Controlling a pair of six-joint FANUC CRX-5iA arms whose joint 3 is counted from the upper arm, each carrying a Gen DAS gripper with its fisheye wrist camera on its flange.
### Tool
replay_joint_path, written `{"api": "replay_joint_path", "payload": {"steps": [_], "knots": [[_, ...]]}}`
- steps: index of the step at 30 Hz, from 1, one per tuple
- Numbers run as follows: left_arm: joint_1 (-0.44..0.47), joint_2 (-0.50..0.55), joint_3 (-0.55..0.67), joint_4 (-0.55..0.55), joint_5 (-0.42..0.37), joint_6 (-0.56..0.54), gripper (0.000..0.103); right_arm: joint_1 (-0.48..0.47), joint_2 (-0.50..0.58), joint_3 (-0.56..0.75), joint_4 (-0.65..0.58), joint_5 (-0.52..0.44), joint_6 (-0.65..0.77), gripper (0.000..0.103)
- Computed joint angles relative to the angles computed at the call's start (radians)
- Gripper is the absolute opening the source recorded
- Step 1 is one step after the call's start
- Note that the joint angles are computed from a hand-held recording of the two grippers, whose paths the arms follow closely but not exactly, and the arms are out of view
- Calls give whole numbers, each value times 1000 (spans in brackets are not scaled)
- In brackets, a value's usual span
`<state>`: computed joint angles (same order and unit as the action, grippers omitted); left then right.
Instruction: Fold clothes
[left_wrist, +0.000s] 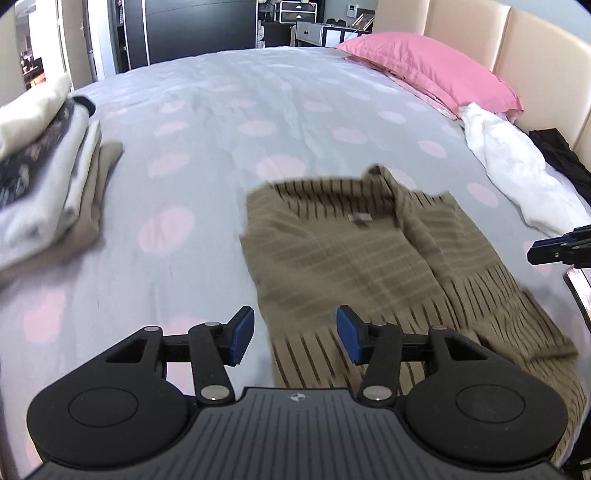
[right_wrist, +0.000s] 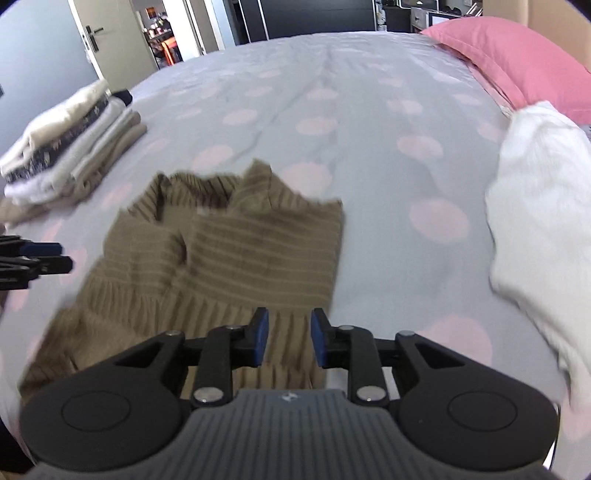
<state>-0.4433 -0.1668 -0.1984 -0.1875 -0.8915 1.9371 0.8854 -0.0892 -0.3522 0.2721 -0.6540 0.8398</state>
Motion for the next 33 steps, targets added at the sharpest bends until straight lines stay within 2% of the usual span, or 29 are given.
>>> {"api": "replay_joint_path", "payload": {"steps": [11, 17, 19, 20, 21, 22, 23, 24, 25, 29, 33], "knots": [[54, 227, 168, 90, 39, -274, 47, -69, 262, 325, -170, -28, 287, 28], [77, 318, 222, 72, 26, -244, 47, -108, 395, 484, -321, -58, 395, 39], [99, 333, 224, 92, 30, -228, 47, -102, 432, 512, -297, -62, 398, 38], [106, 342, 230, 94, 23, -219, 46, -96, 450, 521, -269, -66, 387, 37], [114, 350, 238, 95, 14, -212, 38, -89, 464, 524, -230, -72, 361, 35], [122, 359, 245, 97, 5, -205, 26, -86, 474, 527, -201, -78, 340, 17], [133, 358, 237, 114, 11, -199, 23, -92, 474, 527, -206, -80, 327, 7], [145, 354, 225, 136, 21, -195, 15, -99, 473, 527, -212, -83, 315, 3], [155, 344, 209, 148, 37, -184, 6, -105, 471, 525, -213, -83, 300, 2], [183, 288, 145, 168, 98, -138, 3, -132, 438, 483, -171, -72, 208, 2], [195, 278, 136, 148, 80, -93, 3, -153, 441, 475, -163, -116, 173, 2]]}}
